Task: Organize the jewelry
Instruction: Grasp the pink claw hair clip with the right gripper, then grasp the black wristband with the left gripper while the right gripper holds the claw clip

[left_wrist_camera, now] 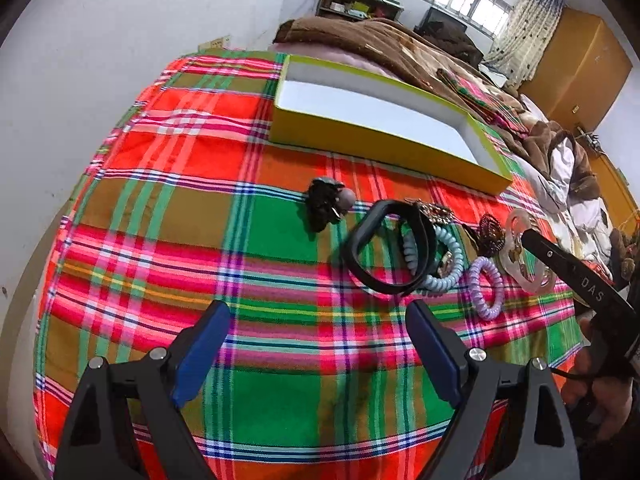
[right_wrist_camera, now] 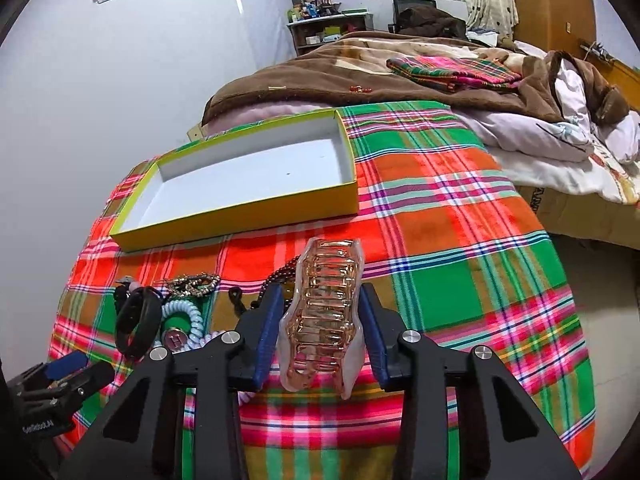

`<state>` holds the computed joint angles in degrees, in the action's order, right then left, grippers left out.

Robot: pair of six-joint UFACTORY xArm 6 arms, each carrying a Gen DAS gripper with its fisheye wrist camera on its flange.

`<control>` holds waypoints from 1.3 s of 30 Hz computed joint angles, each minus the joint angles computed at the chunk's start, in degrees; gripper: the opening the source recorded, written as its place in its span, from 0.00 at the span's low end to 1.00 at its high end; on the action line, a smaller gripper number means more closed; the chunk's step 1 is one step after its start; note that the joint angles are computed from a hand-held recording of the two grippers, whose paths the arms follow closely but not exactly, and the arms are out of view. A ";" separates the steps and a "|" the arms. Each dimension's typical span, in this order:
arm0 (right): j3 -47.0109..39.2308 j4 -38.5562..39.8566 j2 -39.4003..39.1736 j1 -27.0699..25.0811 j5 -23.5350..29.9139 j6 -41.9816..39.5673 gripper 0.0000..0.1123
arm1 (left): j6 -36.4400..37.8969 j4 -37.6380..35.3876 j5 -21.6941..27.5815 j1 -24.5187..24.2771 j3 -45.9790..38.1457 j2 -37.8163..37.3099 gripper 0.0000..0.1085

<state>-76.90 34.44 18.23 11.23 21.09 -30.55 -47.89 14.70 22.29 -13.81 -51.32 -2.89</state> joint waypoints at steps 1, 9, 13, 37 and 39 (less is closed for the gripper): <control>0.11 0.45 -0.08 -0.12 -0.01 -0.84 0.35 | 0.61 -0.50 0.53 -0.08 -0.43 0.25 0.84; 1.60 8.85 -1.69 -1.32 -0.16 -11.28 0.35 | -1.37 3.91 3.98 0.03 -4.12 2.27 0.84; 2.68 12.95 -2.82 -1.69 -1.77 -15.75 0.35 | -3.29 6.22 4.56 0.87 -6.39 4.02 0.84; 0.40 22.58 -1.81 -4.00 1.96 -24.77 0.35 | -5.35 14.10 13.67 -0.89 -15.37 11.22 0.77; 0.37 22.90 -1.76 -3.92 1.89 -25.45 0.35 | -6.27 14.94 14.20 -0.80 -15.38 11.31 0.83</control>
